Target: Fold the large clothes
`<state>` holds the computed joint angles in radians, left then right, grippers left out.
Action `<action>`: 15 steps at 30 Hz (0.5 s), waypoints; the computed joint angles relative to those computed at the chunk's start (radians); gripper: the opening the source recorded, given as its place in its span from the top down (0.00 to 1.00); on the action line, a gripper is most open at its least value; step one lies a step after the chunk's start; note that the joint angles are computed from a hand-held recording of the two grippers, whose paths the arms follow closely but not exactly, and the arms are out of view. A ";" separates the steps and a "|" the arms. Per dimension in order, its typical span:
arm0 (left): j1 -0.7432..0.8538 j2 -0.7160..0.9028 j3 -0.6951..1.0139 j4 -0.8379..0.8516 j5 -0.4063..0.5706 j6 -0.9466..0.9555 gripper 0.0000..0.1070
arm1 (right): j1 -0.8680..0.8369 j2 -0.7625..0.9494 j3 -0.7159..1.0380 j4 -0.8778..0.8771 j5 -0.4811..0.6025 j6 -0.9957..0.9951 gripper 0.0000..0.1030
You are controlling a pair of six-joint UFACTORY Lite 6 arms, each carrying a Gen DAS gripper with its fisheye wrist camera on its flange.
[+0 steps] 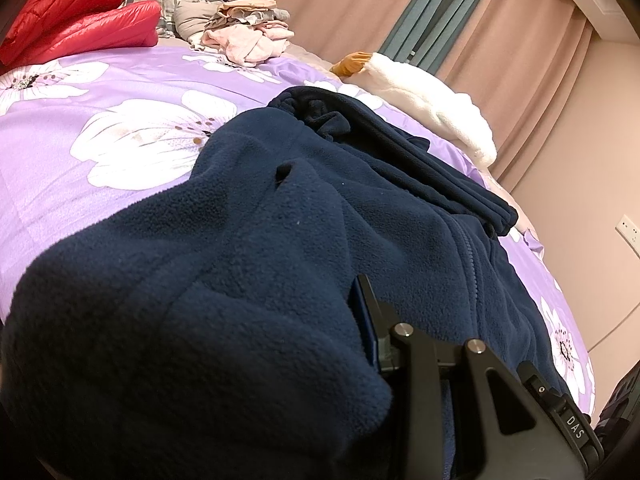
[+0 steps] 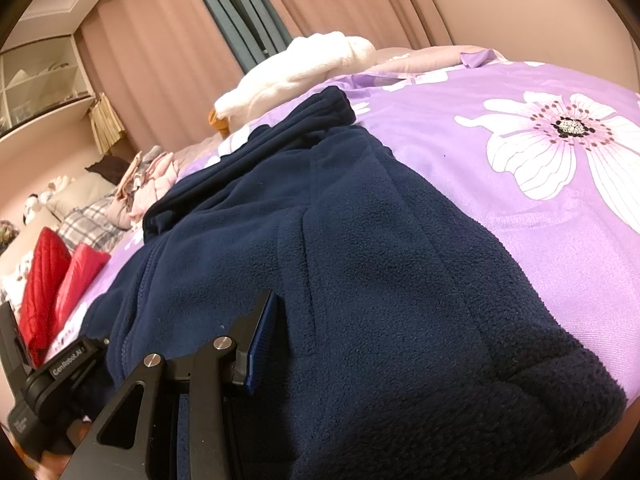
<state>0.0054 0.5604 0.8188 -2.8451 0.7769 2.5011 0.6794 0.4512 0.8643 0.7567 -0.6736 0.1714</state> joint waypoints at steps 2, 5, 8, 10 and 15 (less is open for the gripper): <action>-0.001 0.000 0.000 -0.001 0.000 0.001 0.66 | 0.000 0.000 0.001 0.000 0.001 0.000 0.64; -0.002 -0.001 -0.001 -0.003 0.000 0.002 0.66 | -0.001 0.001 0.000 -0.003 0.001 0.003 0.63; -0.002 -0.001 -0.002 -0.005 0.001 0.003 0.66 | -0.001 0.002 0.001 -0.002 0.001 0.001 0.63; -0.002 -0.001 -0.002 -0.005 0.002 0.003 0.66 | -0.002 0.002 0.002 -0.002 0.001 0.000 0.63; -0.003 -0.015 0.007 0.009 -0.039 -0.024 0.66 | -0.005 -0.005 0.012 0.022 0.027 -0.019 0.64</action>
